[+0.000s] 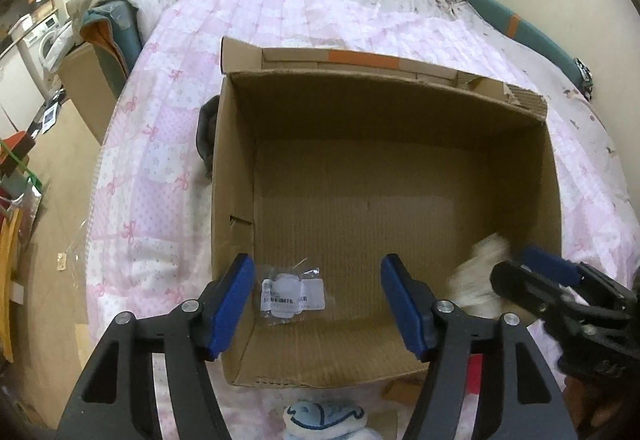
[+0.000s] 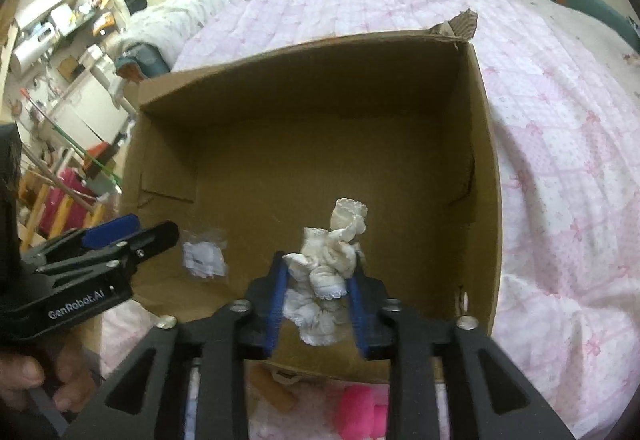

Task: Organize soft objects
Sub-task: 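Carry both held items over the box and open both tools to drop them, then move both tools back toward the remaining items beside the box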

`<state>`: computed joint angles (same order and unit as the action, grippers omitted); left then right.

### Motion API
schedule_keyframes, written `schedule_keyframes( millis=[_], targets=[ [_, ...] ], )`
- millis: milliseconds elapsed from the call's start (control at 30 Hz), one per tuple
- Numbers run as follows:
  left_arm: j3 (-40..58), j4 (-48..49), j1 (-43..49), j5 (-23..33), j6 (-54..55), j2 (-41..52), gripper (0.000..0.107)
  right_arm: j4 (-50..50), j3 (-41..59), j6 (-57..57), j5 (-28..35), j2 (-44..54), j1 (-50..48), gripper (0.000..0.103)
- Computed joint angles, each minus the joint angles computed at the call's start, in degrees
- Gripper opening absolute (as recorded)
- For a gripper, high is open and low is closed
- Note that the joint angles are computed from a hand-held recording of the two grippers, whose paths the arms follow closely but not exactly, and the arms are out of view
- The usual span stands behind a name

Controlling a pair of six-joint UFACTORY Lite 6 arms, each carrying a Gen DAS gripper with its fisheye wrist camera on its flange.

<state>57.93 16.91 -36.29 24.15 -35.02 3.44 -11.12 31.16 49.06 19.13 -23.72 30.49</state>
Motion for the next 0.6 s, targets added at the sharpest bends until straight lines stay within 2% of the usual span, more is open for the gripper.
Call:
schedule_keyframes(
  millis=[33, 67, 167, 300, 600],
  targets=[
    [-0.1, 1.5, -0.2, 0.1, -1.4, -0.2, 0.063, 3.6, -1.0, -3.3, -0.9, -1.9, -1.0, 0.075],
    [0.0, 2.4, -0.3, 0.3, -2.1, -0.3, 0.063, 4.8, -1.6, -4.4, -1.4, -3.4, -1.6, 0.080],
    [-0.5, 5.4, -1.0, 0.9, -4.8, -0.9, 0.063, -1.9, -1.6, 3.2, -0.4, -4.1, -0.8, 0.080],
    [-0.9, 7.3, -1.6, 1.5, -6.4, -1.2, 0.063, 6.0, -2.3, -3.2, -0.3, -3.6, -2.9, 0.080],
    [-1.6, 10.5, -3.2, 3.8, -10.5, -3.7, 0.063, 6.9, -2.6, -4.6, 0.6, -4.8, -3.9, 0.080]
  ],
)
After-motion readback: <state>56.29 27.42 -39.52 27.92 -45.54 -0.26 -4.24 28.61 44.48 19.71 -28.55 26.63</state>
